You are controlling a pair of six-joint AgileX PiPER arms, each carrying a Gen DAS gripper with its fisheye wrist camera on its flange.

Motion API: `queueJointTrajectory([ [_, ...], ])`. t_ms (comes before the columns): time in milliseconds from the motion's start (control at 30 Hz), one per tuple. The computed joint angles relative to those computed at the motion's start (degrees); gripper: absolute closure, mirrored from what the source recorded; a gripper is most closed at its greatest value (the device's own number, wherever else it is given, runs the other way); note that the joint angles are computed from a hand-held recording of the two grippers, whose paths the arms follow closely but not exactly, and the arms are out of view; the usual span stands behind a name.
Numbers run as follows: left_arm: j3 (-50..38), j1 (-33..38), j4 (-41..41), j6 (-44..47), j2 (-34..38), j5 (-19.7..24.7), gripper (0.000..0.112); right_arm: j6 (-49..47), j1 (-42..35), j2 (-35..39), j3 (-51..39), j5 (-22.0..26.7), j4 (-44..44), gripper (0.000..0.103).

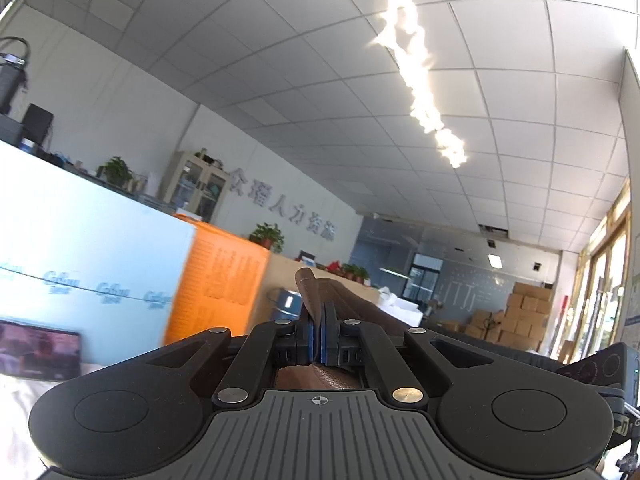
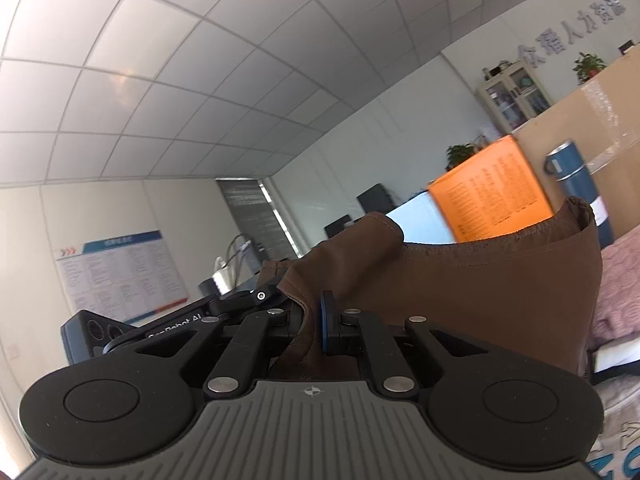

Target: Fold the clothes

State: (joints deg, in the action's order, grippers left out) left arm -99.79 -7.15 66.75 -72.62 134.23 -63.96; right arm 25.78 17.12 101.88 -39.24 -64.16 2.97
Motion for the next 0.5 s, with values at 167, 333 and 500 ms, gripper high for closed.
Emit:
queueJointTrajectory([
  [167, 14.5, 7.9, -4.4, 6.1, -4.1, -1.2, 0.111, 0.9, 6.0, 3.3, -7.2, 10.5, -9.1, 0.097],
  [333, 22.8, 14.6, -6.5, 8.9, -6.2, 2.0, 0.111, 11.1, 8.0, 7.5, -15.3, 20.3, -23.1, 0.078],
  [500, 18.4, 17.1, -5.1, 7.1, -4.0, 15.4, 0.111, 13.2, 9.1, 8.7, -17.0, 20.9, -24.6, 0.027],
])
